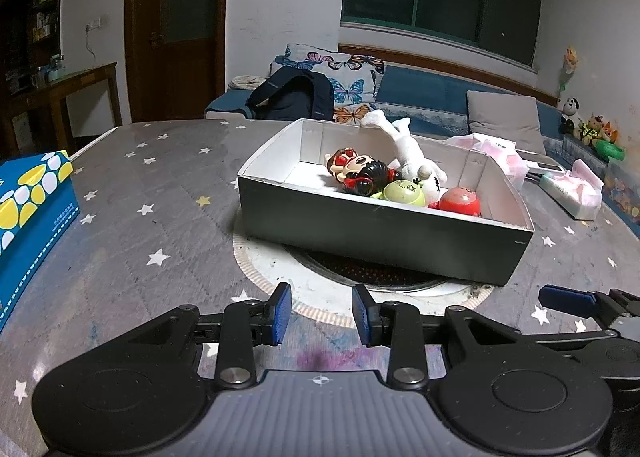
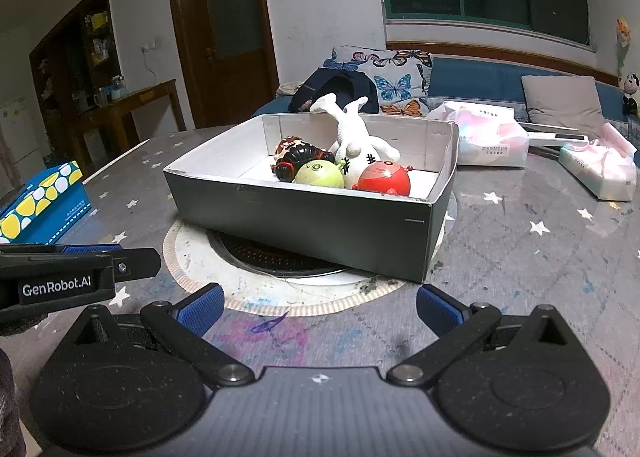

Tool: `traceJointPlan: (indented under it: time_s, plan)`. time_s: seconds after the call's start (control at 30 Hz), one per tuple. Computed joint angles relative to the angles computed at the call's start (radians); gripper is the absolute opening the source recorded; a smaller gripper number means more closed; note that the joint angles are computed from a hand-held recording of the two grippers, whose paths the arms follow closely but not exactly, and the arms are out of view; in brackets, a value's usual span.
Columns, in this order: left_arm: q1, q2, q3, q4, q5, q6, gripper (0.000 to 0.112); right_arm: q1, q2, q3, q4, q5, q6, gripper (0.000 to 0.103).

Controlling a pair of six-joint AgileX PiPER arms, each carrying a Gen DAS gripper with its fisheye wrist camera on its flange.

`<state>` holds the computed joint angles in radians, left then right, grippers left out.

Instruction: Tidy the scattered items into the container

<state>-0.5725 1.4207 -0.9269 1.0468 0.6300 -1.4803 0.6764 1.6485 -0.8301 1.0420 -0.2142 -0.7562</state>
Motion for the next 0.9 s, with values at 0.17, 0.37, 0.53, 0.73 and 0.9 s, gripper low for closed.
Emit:
traceJointPlan:
  time_s: [0.17, 0.37, 0.53, 0.73, 0.9]
  plan:
    - [0.022, 0.014, -0.014, -0.019, -0.02, 0.033, 0.036, 0.001, 0.016, -0.021, 0.058, 0.005, -0.058, 0.103]
    - [0.051, 0.038, -0.045, -0.049, -0.043, 0.086, 0.036, -0.01, 0.039, -0.054, 0.113, 0.017, -0.114, 0.103]
    - [0.077, 0.067, -0.078, -0.077, -0.06, 0.138, 0.036, -0.022, 0.062, -0.086, 0.179, 0.025, -0.175, 0.103]
    - [0.115, 0.105, -0.121, -0.107, -0.087, 0.193, 0.036, -0.036, 0.092, -0.132, 0.302, 0.036, -0.292, 0.103]
    - [0.138, 0.135, -0.151, -0.138, -0.106, 0.24, 0.036, -0.044, 0.114, -0.167, 0.427, 0.044, -0.423, 0.103]
